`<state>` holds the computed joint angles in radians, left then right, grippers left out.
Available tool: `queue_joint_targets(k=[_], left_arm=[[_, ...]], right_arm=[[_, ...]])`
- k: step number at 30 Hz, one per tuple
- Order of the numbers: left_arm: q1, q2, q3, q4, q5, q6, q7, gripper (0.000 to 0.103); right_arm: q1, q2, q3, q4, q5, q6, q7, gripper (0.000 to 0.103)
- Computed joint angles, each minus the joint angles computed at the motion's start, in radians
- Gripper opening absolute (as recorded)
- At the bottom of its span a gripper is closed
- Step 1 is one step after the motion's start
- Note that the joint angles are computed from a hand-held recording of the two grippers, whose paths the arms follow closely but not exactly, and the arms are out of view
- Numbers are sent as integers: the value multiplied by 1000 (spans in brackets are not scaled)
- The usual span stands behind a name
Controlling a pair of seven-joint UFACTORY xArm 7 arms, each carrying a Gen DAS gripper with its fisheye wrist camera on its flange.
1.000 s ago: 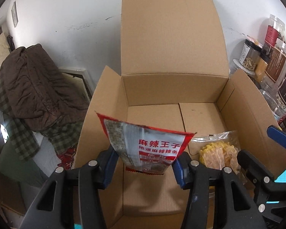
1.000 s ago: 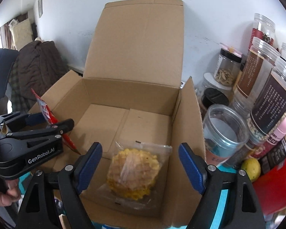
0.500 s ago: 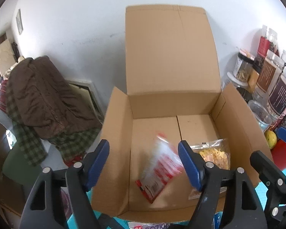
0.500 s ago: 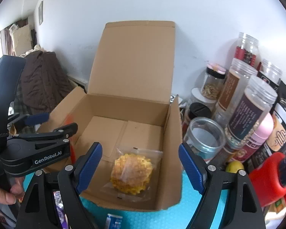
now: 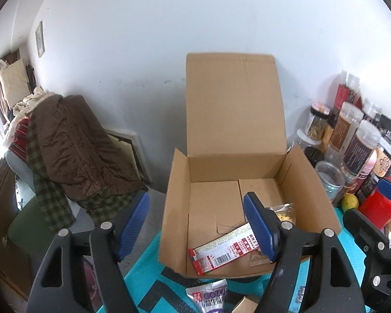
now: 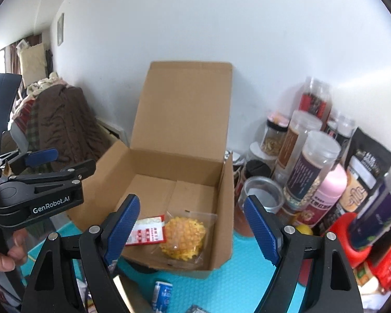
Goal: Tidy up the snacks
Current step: 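Withdraw both tools from the box back toward the snack pile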
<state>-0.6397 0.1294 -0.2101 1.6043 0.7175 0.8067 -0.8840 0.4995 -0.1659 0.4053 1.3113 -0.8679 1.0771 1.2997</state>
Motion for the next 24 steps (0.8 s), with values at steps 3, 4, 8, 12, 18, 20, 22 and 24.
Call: queue_joint_targets(k=[3,4,8,12,18,20,22,24], left_arm=[[2,-48,-7,-34,16,-4,-19,74],[6,-66,-12,-48,20,-6,-25,74],[31,-137,-43,-102,31,-8,-44,74],[64,-206,-84,-154,41,-3,-59,74],[118,-319,-142,-239,11,-20,-53,74],[137,-357,-160,-270,-4,-29,-48,74],[154,-393,-177,-299,-22,-34,-37,74],[169,-433,-190,-331,-47,-39,-23,74]], right_arm=[[14,-8,28,24,-26,43,8,83],[18,-10,35,30,-33,55,10,83],[36,-18,62,54,-62,97,26,83],[54,-24,93,70,-90,137,50,83],[86,-29,140,92,-122,214,86,83],[100,-26,158,100,-132,245,102,83],[115,-22,172,108,-141,273,117,83],[133,-15,187,116,-153,304,135,83]])
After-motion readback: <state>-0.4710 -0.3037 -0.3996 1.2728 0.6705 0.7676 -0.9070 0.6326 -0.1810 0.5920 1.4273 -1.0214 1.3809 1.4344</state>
